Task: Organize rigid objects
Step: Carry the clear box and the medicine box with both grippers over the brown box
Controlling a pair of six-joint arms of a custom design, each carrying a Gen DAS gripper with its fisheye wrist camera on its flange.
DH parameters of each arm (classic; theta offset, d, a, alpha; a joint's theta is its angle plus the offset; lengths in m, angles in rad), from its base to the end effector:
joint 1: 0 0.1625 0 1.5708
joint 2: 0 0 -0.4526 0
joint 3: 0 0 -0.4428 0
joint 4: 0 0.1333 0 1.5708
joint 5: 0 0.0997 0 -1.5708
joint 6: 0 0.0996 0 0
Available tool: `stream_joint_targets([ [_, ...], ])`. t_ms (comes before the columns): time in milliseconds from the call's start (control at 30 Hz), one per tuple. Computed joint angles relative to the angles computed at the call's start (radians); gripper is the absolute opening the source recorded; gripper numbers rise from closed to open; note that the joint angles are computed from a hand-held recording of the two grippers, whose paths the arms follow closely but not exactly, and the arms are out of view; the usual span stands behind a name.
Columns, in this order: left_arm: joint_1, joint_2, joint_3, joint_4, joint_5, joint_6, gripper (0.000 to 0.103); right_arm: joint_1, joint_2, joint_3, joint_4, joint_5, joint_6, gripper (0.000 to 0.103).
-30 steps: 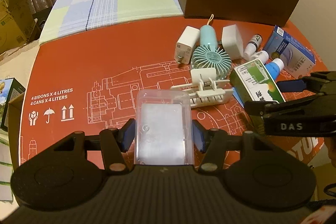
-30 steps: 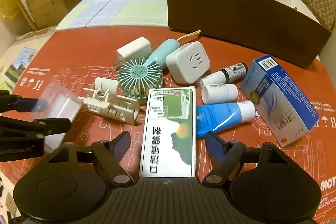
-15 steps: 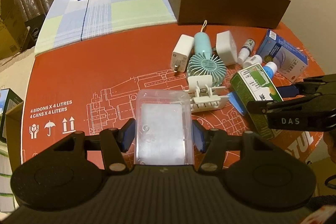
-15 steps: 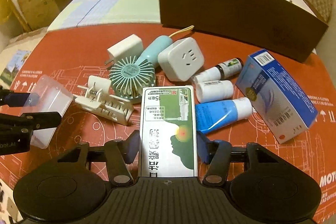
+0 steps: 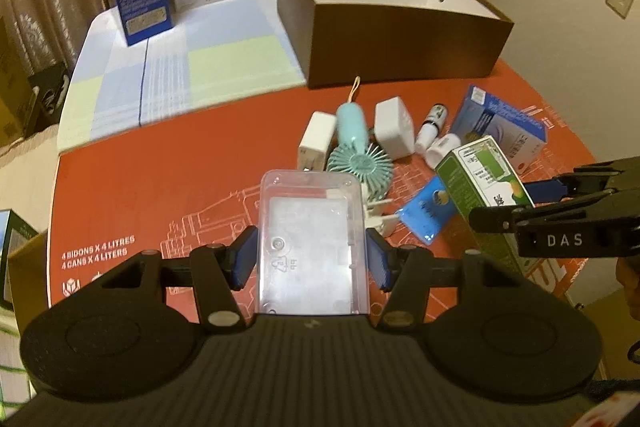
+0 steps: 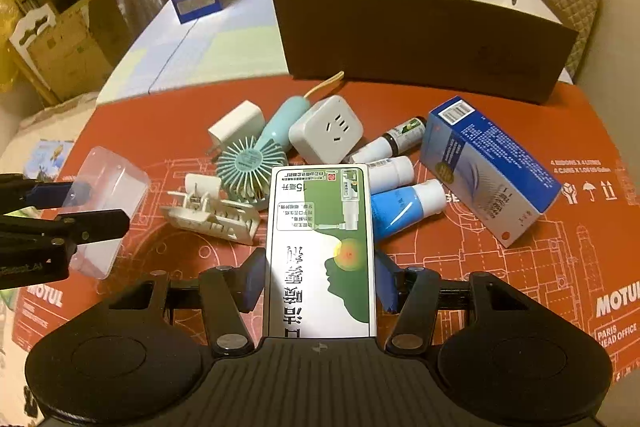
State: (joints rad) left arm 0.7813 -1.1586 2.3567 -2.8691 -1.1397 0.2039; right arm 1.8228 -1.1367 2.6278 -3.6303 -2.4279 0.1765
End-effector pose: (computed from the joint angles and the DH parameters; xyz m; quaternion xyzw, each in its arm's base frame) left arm -0.1969 -0.4417 0.0847 0.4555 0.8628 -0.1085 0.1904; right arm 0.1421 -0.3194 0.1304 -0.0835 -0.8769 0.3340 0.3355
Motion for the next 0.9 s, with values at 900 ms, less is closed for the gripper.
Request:
stream_joint_targets([
  [900, -0.129, 0.211, -0.161, -0.091, -0.012, -0.047, 0.052, -0.098, -0.328, 0.027, 0.068, 0.085, -0.219, 0.052],
])
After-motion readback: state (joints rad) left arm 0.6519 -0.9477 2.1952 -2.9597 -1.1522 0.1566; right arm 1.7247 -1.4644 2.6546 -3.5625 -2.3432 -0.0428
